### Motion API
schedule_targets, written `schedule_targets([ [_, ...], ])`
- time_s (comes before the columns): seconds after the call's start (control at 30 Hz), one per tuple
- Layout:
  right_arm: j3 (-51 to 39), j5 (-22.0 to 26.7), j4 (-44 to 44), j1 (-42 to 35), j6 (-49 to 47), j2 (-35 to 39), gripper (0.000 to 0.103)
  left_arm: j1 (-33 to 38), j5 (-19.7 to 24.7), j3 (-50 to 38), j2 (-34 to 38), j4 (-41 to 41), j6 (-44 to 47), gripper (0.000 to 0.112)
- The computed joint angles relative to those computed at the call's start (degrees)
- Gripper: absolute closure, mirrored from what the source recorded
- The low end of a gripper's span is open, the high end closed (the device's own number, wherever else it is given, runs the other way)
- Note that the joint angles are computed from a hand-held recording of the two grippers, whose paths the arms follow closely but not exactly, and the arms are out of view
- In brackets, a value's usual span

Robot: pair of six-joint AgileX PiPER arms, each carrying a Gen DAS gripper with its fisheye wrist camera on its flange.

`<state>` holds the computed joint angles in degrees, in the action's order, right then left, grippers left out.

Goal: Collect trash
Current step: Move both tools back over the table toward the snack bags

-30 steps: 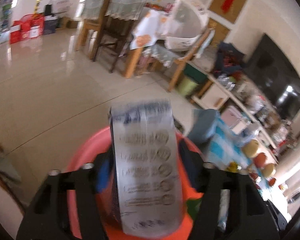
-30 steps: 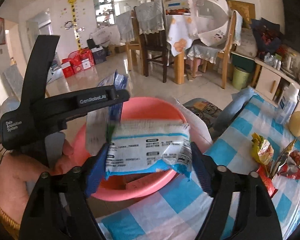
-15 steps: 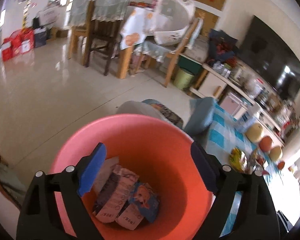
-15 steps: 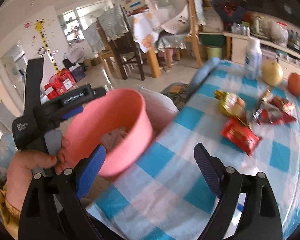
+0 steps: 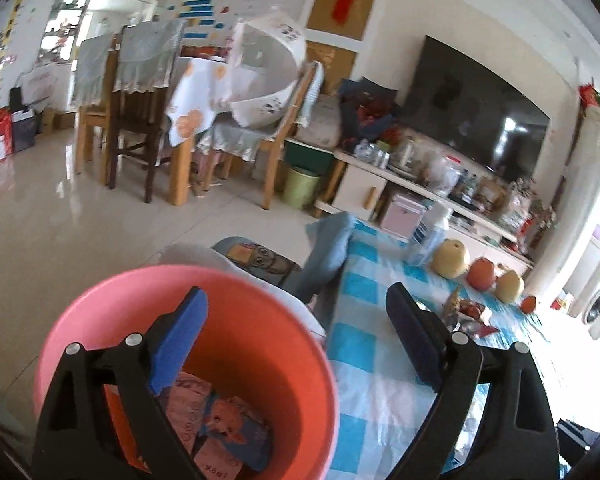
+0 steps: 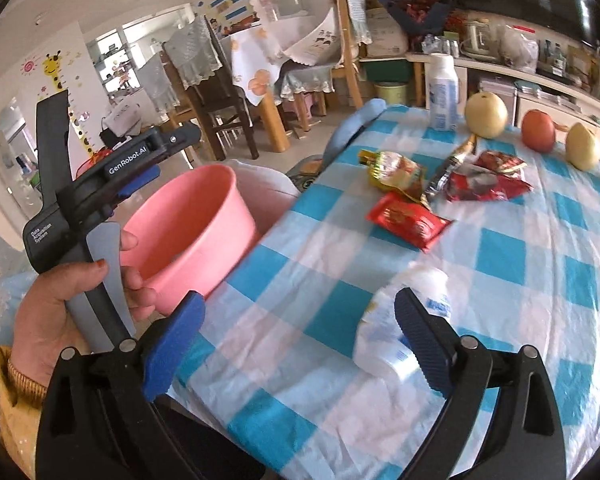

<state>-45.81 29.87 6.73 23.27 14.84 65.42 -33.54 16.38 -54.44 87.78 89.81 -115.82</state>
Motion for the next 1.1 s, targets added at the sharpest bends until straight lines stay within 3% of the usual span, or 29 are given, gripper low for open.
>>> schedule_targets([
  [0.17,2.44,1.40,0.48,-1.96,-0.92,-3.71,0.008,-2.85,2.65,-1.96,1.02,-4.34,6.26,0.021],
  [0.4,4.39,3.02,2.69,-5.13,-4.15,-7.65,0.008,-5.79,6.53,-7.58,3.93,-25.70,31.27,0.021],
  [0.7,5.99,5.85,8.33,-10.95,-11.87,-11.57,0.008,-9.43,7.91,-9.38,6.04,-23.32,30.78,0.021],
  [1.1,6.71,12.50,22.64,-27.61,-32.58,-14.54,0.008,-12.62,8.72,-14.05,10.53,-24.30,30.82,0.021],
])
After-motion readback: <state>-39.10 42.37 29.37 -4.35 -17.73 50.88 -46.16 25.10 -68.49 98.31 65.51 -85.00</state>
